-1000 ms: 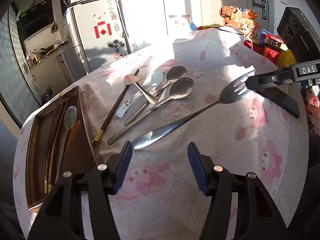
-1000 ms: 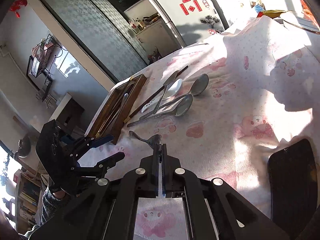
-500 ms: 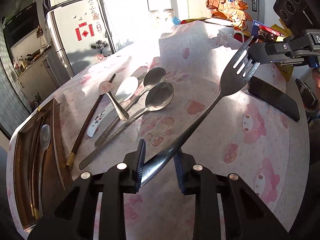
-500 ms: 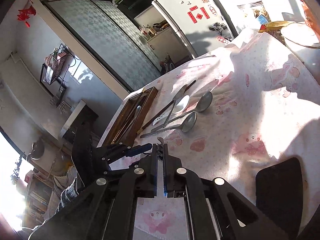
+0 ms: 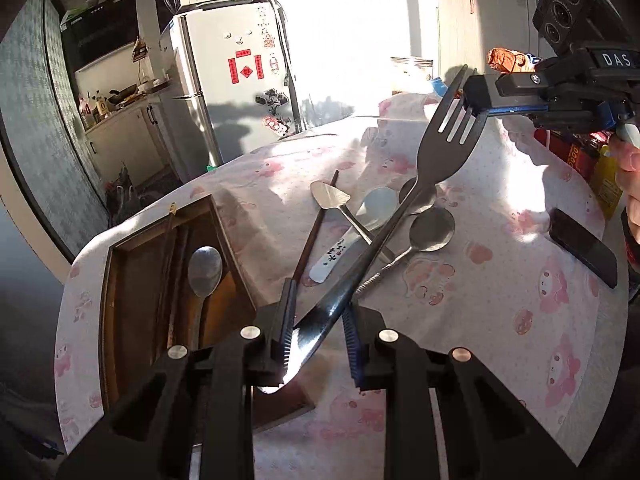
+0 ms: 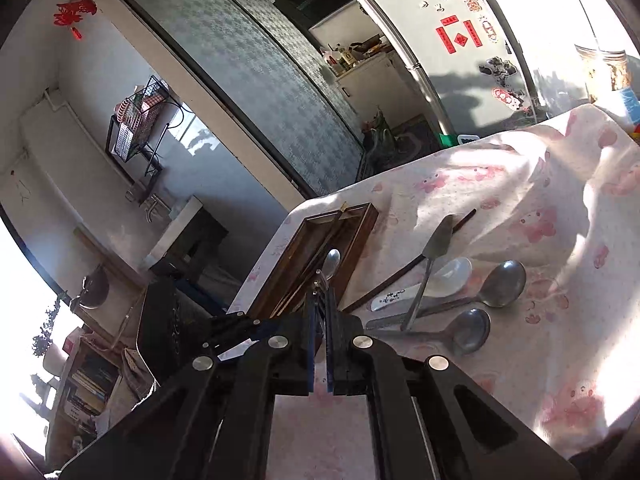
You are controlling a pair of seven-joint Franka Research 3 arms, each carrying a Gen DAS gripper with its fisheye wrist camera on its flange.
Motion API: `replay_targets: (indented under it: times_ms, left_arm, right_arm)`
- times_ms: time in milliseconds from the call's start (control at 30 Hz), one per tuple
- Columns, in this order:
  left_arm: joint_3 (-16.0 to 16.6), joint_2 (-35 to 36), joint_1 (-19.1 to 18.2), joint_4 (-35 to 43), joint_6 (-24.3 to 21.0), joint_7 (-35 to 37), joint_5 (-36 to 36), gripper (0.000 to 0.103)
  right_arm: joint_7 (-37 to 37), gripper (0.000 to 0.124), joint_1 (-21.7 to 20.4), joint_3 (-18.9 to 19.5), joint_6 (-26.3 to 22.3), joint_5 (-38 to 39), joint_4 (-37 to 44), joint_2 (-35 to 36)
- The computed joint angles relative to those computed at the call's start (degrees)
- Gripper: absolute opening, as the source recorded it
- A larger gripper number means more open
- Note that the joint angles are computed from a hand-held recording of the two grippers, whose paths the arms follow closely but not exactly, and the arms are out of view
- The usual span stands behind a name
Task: Organize utensils
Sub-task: 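Carry the fork into the wooden tray and open the right gripper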
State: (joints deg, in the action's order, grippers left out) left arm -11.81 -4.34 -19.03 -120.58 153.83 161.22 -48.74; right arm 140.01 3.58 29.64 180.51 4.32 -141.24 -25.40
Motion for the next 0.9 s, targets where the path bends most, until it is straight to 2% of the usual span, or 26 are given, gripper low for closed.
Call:
replay_targets:
  times_ms: [100,167,267,333,467,600,700,900]
  left_arm:
    - [0.57,2.59,1.74,2.87,1.05,-4.47,3.01,0.023]
    - [0.43,4.45,3.12,4.39,2.03,-7.48,6.04,0.022]
    - [-0.04,7.48,5.3,6.99,2.11,-12.45,10.88,0.021]
    - [-0.51,9.49,6.82,8.38,2.25,-14.54,13.59,0.02]
    - [-2.04,12.25,9.59,10.37,1.27,-17.61,17.01,0.019]
    - [-3.69,12.77,11.46,10.4,1.63,-16.86,16.92,0.016]
    - [-4.57,12.39,12.39,10.38,1.22,-15.55,14.56,0.016]
    - [-4.39,11.18,12.08,8.32,2.25,-15.23,14.73,0.016]
  right_arm:
    - [-5.53,0.004,3.12,-4.32,-1.52,-1.73,9.02,10.03]
    - [-10.06,0.004,7.99,-9.24,-2.84,-1.08,14.4,15.81]
    - [-19.31,0.004,15.0,-15.65,-4.11,6.05,20.87,22.77]
    - [-28.56,0.004,17.34,-17.43,-5.54,15.21,24.96,26.59]
    - [-37.77,0.003,18.17,-18.15,-8.06,24.61,31.02,32.39]
    - [-39.42,0.003,18.65,-19.26,-11.54,26.1,35.28,36.61]
    - [-37.15,0.003,19.56,-20.56,-13.07,24.2,37.66,39.34]
    - [-30.51,0.005,21.85,-23.34,-14.84,18.67,40.11,42.49]
